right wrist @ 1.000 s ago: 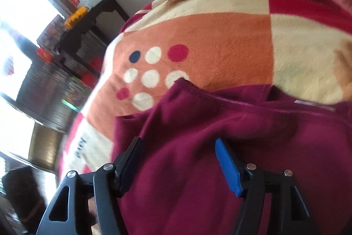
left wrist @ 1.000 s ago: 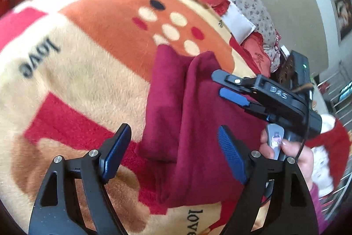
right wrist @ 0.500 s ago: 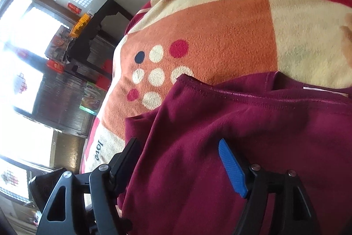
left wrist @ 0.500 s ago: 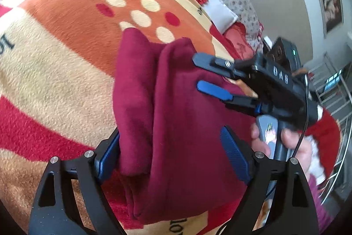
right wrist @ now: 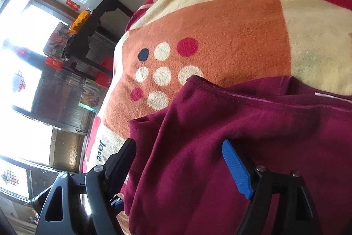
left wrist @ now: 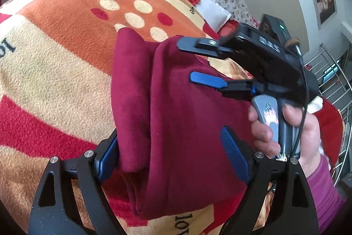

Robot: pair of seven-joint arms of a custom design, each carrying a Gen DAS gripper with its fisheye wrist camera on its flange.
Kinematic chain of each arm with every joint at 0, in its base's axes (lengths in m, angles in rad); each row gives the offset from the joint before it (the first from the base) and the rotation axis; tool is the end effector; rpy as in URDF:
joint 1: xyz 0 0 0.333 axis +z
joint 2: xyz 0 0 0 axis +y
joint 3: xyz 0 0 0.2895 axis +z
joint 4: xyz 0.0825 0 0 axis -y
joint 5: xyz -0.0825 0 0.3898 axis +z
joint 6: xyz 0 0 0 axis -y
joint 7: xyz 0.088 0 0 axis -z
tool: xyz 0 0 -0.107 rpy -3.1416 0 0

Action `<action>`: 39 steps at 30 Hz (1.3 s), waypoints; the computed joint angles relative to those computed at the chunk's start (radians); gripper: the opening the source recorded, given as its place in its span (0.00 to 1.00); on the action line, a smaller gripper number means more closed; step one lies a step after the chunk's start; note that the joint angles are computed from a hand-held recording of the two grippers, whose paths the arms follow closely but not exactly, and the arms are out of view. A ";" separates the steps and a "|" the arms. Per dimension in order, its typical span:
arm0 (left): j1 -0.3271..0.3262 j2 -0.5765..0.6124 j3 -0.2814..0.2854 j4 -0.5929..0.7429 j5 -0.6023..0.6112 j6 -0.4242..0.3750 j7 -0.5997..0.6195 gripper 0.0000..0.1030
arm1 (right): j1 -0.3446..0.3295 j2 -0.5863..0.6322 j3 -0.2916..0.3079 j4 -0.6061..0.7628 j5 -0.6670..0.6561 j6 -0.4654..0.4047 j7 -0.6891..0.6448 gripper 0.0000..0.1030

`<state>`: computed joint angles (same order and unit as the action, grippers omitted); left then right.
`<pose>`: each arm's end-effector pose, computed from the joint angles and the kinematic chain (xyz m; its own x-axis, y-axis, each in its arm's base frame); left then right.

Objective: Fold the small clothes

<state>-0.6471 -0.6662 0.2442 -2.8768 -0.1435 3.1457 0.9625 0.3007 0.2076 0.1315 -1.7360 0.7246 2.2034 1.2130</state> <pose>0.3611 -0.1434 0.4428 0.0910 -0.7576 0.6463 -0.7313 -0.4914 -0.4730 0.5820 0.2876 0.4630 0.4287 -0.7097 -0.5590 -0.9007 -0.2874 -0.3259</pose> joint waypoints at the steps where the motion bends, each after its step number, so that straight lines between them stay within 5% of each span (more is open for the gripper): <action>1: -0.005 -0.004 0.004 -0.007 -0.001 0.010 0.002 0.84 | 0.008 0.010 -0.001 0.017 -0.026 -0.005 0.019 0.77; 8: -0.043 -0.047 0.053 -0.056 0.032 0.058 0.001 0.84 | 0.059 0.089 0.023 0.147 -0.145 -0.088 0.055 0.80; 12: -0.014 -0.042 0.024 -0.050 0.048 0.032 -0.023 0.83 | 0.140 0.163 0.012 0.254 -0.361 -0.150 0.113 0.83; 16: -0.025 -0.057 0.033 -0.062 0.060 0.043 -0.019 0.83 | 0.160 0.217 0.012 0.345 -0.441 -0.234 0.098 0.84; 22: 0.017 -0.050 -0.032 -0.051 0.062 0.014 -0.055 0.84 | 0.131 0.266 0.011 0.428 -0.378 -0.302 0.141 0.84; 34: 0.051 0.012 -0.107 0.015 0.062 -0.020 -0.078 0.83 | 0.227 0.319 -0.018 0.515 -0.598 -0.354 0.138 0.93; 39: 0.110 0.032 -0.194 0.052 0.075 -0.071 -0.102 0.84 | 0.217 0.332 -0.017 0.538 -0.584 -0.360 0.134 0.91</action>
<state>-0.5368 -0.6342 0.0505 -2.8247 -0.0682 3.0745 0.8605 0.5182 0.5393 0.1146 -1.1978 0.1408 1.8435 1.3467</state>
